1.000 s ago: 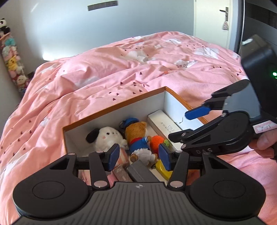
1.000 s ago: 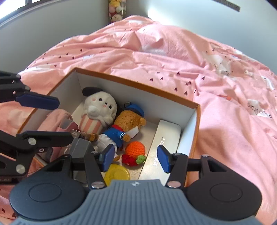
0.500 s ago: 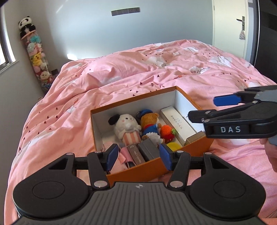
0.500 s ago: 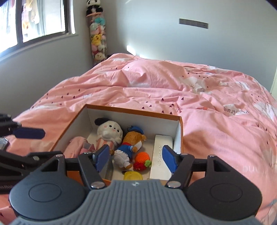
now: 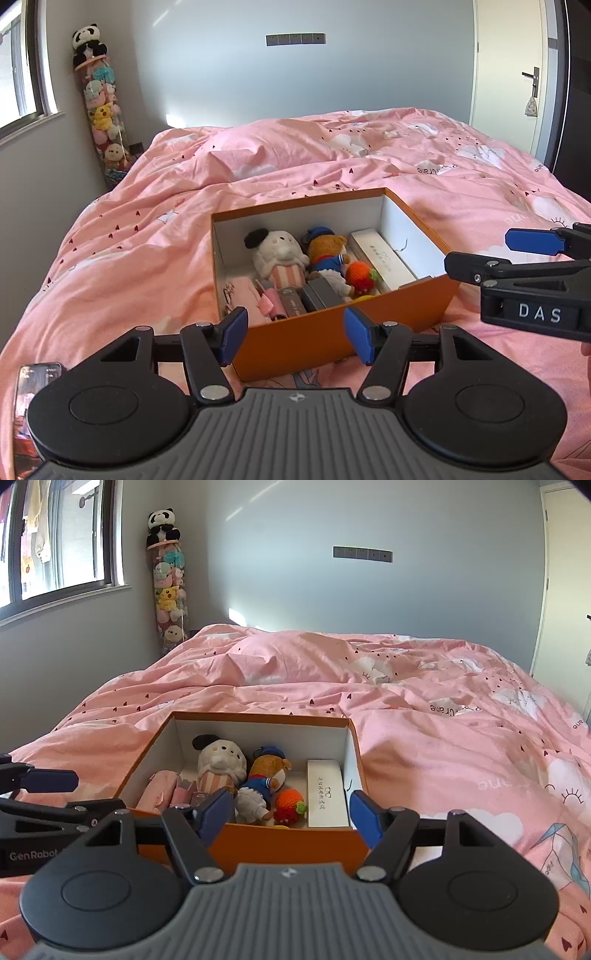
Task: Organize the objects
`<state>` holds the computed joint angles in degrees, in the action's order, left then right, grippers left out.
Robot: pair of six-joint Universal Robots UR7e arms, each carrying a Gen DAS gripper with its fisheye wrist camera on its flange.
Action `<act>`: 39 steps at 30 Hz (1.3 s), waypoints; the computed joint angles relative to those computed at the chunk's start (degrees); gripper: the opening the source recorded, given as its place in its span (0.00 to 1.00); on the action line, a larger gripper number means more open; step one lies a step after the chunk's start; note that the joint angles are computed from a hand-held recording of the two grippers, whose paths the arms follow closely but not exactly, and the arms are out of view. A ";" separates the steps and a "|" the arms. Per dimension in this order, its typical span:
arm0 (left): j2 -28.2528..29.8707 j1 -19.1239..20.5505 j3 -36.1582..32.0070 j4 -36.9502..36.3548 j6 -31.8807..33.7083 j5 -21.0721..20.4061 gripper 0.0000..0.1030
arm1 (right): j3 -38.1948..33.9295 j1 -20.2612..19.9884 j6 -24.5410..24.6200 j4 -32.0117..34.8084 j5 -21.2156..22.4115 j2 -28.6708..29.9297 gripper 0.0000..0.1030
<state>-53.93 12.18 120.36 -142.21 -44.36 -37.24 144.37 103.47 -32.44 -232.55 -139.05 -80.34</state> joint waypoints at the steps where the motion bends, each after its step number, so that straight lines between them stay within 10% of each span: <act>1: 0.12 -0.08 0.07 0.09 0.11 -0.22 0.68 | 0.13 0.22 -0.28 -0.78 -0.28 0.49 0.74; 39: -0.42 0.45 -0.78 10.31 -8.58 -3.67 0.74 | 2.46 -0.06 5.15 0.41 -3.17 2.76 0.77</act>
